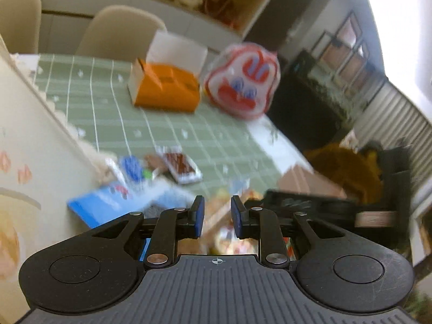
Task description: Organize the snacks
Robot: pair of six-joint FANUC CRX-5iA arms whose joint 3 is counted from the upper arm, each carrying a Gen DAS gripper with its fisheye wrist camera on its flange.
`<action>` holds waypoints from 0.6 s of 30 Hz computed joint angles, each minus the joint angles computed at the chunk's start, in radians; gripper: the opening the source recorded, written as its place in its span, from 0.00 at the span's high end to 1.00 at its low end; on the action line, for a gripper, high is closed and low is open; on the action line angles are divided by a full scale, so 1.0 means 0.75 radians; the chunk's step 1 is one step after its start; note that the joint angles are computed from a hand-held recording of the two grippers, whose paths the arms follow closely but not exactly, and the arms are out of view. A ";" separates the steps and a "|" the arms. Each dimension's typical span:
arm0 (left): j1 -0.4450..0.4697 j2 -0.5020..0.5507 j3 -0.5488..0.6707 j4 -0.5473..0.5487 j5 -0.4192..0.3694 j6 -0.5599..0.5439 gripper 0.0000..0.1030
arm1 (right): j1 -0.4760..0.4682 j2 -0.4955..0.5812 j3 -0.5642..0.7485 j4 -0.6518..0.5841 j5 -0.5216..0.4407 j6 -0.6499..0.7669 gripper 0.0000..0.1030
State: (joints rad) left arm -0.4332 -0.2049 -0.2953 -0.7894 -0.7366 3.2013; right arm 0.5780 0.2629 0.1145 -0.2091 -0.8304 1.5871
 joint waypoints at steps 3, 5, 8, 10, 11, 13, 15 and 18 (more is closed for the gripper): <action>0.103 -0.010 -0.024 0.080 0.124 -0.103 0.75 | 0.039 0.072 0.033 0.123 0.020 -0.105 0.20; 0.234 0.013 -0.061 0.319 0.249 -0.399 0.75 | 0.036 0.117 0.072 0.128 -0.015 -0.106 0.28; 0.335 0.091 -0.085 0.579 0.332 -0.717 0.75 | -0.004 0.154 0.136 0.041 -0.130 -0.040 0.54; 0.346 0.149 -0.061 0.646 0.307 -0.817 0.75 | -0.015 0.120 0.102 0.026 -0.131 0.040 0.59; 0.337 0.171 -0.045 0.635 0.284 -0.826 0.75 | -0.029 0.100 0.090 -0.007 -0.152 0.098 0.59; 0.299 0.194 -0.011 0.562 0.239 -0.799 0.75 | -0.051 0.059 0.061 -0.054 -0.186 0.168 0.60; 0.288 0.208 0.002 0.576 0.206 -0.836 0.71 | -0.079 0.007 0.014 -0.095 -0.211 0.229 0.60; 0.283 0.226 0.000 0.646 0.176 -0.931 0.64 | -0.128 -0.070 -0.067 -0.126 -0.229 0.291 0.60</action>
State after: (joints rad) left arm -0.2211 -0.0358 -0.2949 -0.3050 -0.6046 2.5034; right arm 0.4824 0.2107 0.0639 -0.3035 -1.0023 1.8053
